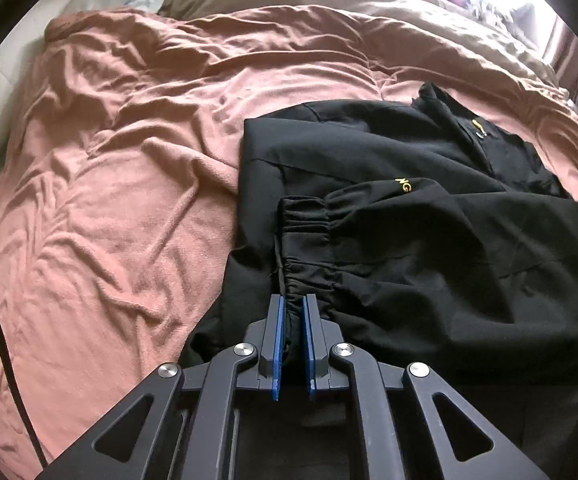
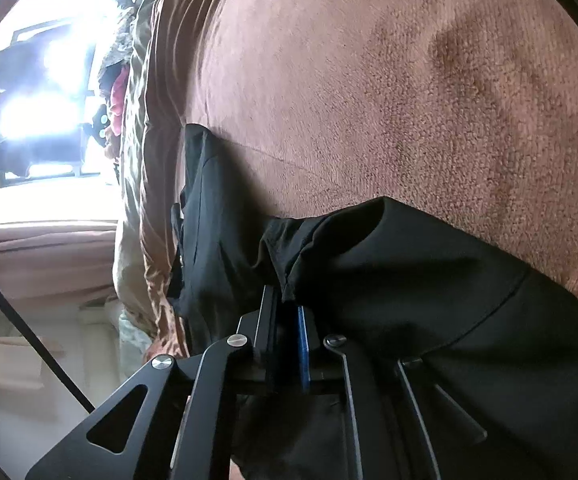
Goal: Fold large clothes
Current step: 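Lift the gripped edge with both tools, fold it over the shirt, open both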
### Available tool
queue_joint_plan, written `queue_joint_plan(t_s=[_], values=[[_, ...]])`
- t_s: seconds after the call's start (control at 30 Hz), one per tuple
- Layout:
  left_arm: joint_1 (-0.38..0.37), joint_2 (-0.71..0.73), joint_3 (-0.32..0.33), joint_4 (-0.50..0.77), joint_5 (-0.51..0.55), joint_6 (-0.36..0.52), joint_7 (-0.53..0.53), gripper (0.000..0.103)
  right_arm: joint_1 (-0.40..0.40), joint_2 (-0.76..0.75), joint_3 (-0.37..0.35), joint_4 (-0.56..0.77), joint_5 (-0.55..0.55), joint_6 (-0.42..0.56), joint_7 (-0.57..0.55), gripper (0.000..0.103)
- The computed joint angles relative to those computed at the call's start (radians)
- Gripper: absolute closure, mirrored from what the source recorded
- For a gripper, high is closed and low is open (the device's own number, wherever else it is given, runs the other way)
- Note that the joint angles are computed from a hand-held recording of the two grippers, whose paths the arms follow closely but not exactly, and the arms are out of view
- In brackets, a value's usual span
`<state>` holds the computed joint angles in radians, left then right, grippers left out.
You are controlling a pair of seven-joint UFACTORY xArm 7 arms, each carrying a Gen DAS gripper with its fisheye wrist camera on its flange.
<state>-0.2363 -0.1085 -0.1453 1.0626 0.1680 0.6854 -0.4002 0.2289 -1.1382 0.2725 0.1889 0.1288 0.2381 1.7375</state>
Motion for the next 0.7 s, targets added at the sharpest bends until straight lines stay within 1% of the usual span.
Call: queue_joint_plan(t_s=[0.07,0.1,0.13,0.17,0.2,0.27,0.3,0.37,0.43,0.5,0.53,0.57,0.6,0.67,0.7], values=[[0.0,-0.007,0.004,-0.011,-0.015,-0.013,0.011,0.093,0.021,-0.045,-0.021,-0.029,0.014,-0.001,0.005,0.093],[0.0,-0.007,0.007,-0.012,-0.027,-0.018,0.022,0.093,0.024,-0.052,-0.042,-0.032,0.017,-0.01,-0.006,0.092],[-0.001,-0.01,0.009,-0.015,-0.042,-0.024,0.033,0.093,0.026,-0.07,-0.045,-0.039,0.021,-0.018,-0.007,0.09],[-0.003,-0.015,0.014,-0.021,-0.065,-0.033,0.051,0.093,0.025,-0.097,-0.047,-0.048,0.019,-0.016,-0.013,0.081],[-0.003,-0.016,0.014,-0.024,-0.079,-0.039,0.061,0.093,0.021,-0.122,-0.039,-0.042,0.013,0.006,-0.016,0.065],[-0.004,-0.019,0.011,-0.027,-0.086,-0.043,0.075,0.093,0.01,-0.157,-0.017,-0.035,0.0,0.043,-0.02,0.048],[-0.005,-0.019,0.009,-0.028,-0.085,-0.043,0.078,0.093,0.006,-0.161,-0.015,-0.023,-0.013,0.065,-0.036,0.048],[-0.005,-0.021,0.008,-0.03,-0.088,-0.044,0.085,0.093,0.006,-0.125,-0.021,-0.001,-0.03,0.077,-0.075,0.048],[-0.005,-0.023,0.014,-0.033,-0.118,-0.047,0.1,0.093,0.018,-0.062,-0.033,0.024,-0.029,0.093,-0.106,0.048],[-0.004,-0.021,0.02,-0.031,-0.147,-0.048,0.112,0.093,0.02,-0.028,-0.041,0.023,-0.02,0.082,-0.12,0.048],[-0.003,-0.019,0.019,-0.03,-0.151,-0.048,0.114,0.093,0.018,-0.01,-0.048,0.022,-0.02,0.077,-0.133,0.048],[-0.003,-0.016,0.016,-0.028,-0.145,-0.049,0.113,0.093,0.005,0.008,-0.051,0.024,-0.027,0.072,-0.151,0.055],[-0.003,-0.016,0.014,-0.028,-0.138,-0.05,0.113,0.093,-0.014,0.023,-0.051,0.033,-0.041,0.076,-0.173,0.073],[-0.006,-0.011,0.013,-0.027,-0.147,-0.059,0.127,0.093,-0.05,0.052,-0.037,0.054,-0.059,0.078,-0.195,0.092],[-0.009,-0.008,0.015,-0.025,-0.162,-0.064,0.141,0.093,-0.074,0.051,-0.022,0.051,-0.064,0.072,-0.19,0.098]])
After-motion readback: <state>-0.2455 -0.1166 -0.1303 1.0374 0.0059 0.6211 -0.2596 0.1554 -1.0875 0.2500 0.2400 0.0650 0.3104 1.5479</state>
